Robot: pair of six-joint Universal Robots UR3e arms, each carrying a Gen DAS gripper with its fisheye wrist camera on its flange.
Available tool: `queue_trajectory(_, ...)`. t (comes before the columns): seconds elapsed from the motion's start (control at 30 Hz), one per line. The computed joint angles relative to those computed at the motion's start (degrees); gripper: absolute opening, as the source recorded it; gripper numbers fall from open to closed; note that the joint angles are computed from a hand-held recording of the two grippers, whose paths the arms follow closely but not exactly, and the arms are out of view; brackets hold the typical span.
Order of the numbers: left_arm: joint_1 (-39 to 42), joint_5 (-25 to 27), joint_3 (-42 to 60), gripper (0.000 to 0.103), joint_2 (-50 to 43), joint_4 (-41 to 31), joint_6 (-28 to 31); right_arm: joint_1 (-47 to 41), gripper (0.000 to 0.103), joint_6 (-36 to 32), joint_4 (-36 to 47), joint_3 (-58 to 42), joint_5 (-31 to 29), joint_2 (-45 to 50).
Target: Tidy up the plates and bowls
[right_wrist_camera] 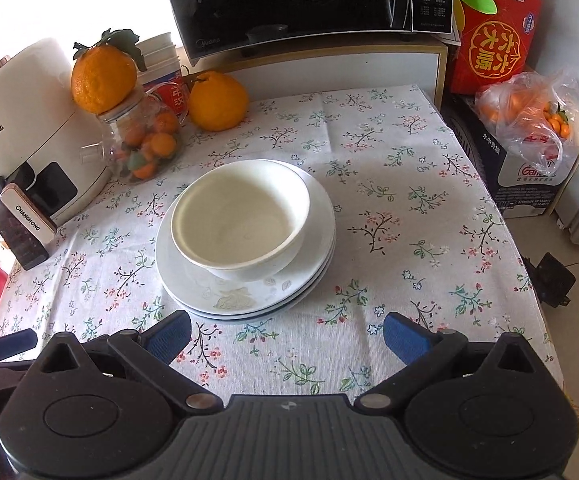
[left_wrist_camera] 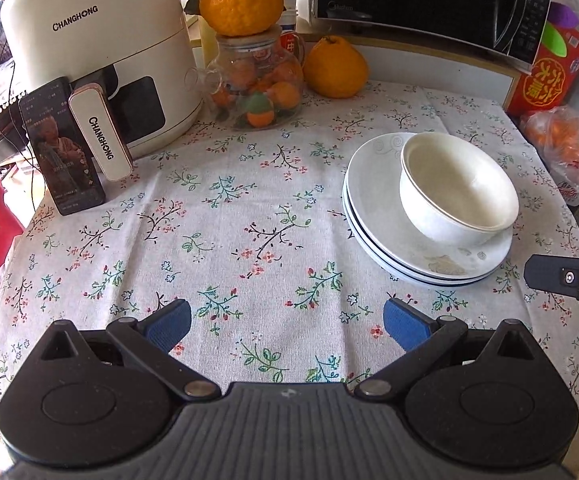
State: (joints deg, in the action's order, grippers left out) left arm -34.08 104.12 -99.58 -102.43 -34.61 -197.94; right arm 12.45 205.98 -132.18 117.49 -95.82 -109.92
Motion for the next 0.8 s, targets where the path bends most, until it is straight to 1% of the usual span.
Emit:
queue_trajectory(0.13, -0.7, 0.7, 0.3, 0.103, -0.4, 0.0, -0.2, -0.2, 0.099, -0.1, -0.2, 0.1, 0.8, -0.2)
queue_trajectory(0.47, -1.2, 1.2, 0.0, 0.103, -0.4, 0.6, 0.7, 1.3, 0.099, 0.1, 0.6, -0.4, -0.6, 0.6)
queue_trajectory(0.67, -1.2, 1.5, 0.3, 0.103, -0.6, 0.5, 0.7, 2.7, 0.099, -0.1, 2.4, -1.5, -2.7, 1.9)
queue_trajectory(0.8, -1.2, 1.6, 0.6, 0.103, -0.8, 0.2, 0.8, 2.9, 0.099, -0.8, 3.2, -1.8, -2.6, 2.3)
